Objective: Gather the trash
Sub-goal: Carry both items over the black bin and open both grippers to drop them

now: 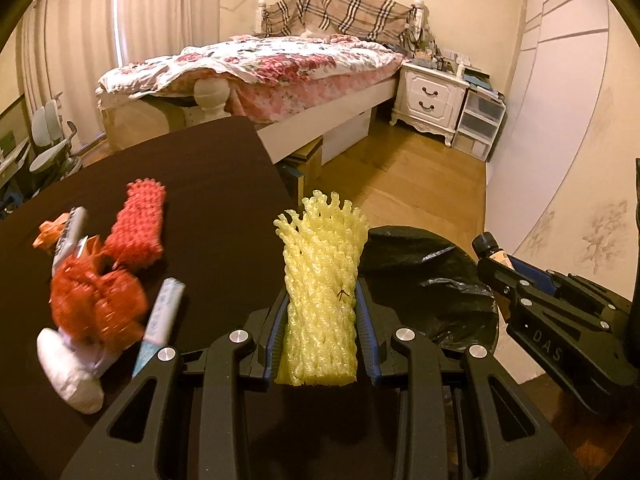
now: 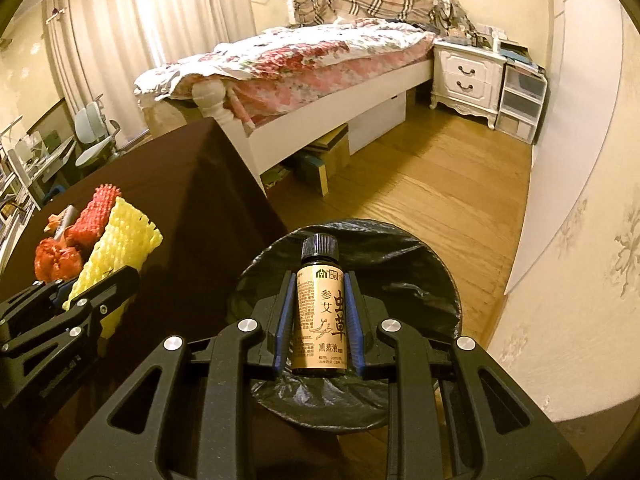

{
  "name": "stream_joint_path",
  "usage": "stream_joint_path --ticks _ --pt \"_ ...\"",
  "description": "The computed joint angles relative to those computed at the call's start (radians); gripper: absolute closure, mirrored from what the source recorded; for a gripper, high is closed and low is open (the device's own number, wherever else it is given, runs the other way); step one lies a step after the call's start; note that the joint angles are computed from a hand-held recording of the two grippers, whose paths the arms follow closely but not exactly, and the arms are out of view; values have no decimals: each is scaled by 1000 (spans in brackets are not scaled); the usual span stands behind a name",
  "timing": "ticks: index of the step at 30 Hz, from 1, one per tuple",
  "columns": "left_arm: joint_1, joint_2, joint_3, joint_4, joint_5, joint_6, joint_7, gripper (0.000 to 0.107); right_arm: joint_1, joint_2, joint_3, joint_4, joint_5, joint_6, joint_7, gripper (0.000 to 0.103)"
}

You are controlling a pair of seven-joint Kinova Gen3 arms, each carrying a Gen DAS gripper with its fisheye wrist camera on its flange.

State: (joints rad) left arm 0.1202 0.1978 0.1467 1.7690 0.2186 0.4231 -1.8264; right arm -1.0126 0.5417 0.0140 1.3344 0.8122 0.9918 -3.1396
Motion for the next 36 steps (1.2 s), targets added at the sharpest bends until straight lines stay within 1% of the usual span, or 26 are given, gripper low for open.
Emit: stream_joint_path --ticks 5,9,11,12,13,14,15,16,18,22,30,36 --pt "53 28 -18 -28 -68 2 59 74 15 -9 5 31 4 -19 -19 80" --pt "99 41 -36 -42 -146 5 113 73 27 -12 5 46 4 -30 -36 79" --pt "117 46 -44 -48 -180 12 139 64 27 -16 8 59 11 -37 -54 77" --pt "127 45 -51 -45 -199 8 155 59 29 -16 9 58 12 -35 -59 71" --pt "131 43 -53 -42 -209 2 167 49 26 -17 11 62 15 -31 -71 60" --pt "133 39 -54 -37 -216 -6 178 40 25 -18 12 67 20 -29 -81 56" --pt "129 33 -51 -28 -217 -18 183 38 24 -19 12 69 24 -26 -88 54" --pt "123 28 -45 -23 -214 -24 182 36 24 -21 10 72 27 -24 -93 54" --pt "117 23 -41 -20 -213 -27 185 34 24 -16 5 60 26 -2 -87 53" --pt "117 19 -47 -20 -220 -21 214 32 17 -18 0 60 31 15 -103 46" --pt "109 -19 -67 12 -262 -31 263 32 9 -16 -14 41 24 27 -106 42" --pt "53 -66 -69 43 -242 -25 253 32 -10 6 -19 -9 14 27 -78 40"
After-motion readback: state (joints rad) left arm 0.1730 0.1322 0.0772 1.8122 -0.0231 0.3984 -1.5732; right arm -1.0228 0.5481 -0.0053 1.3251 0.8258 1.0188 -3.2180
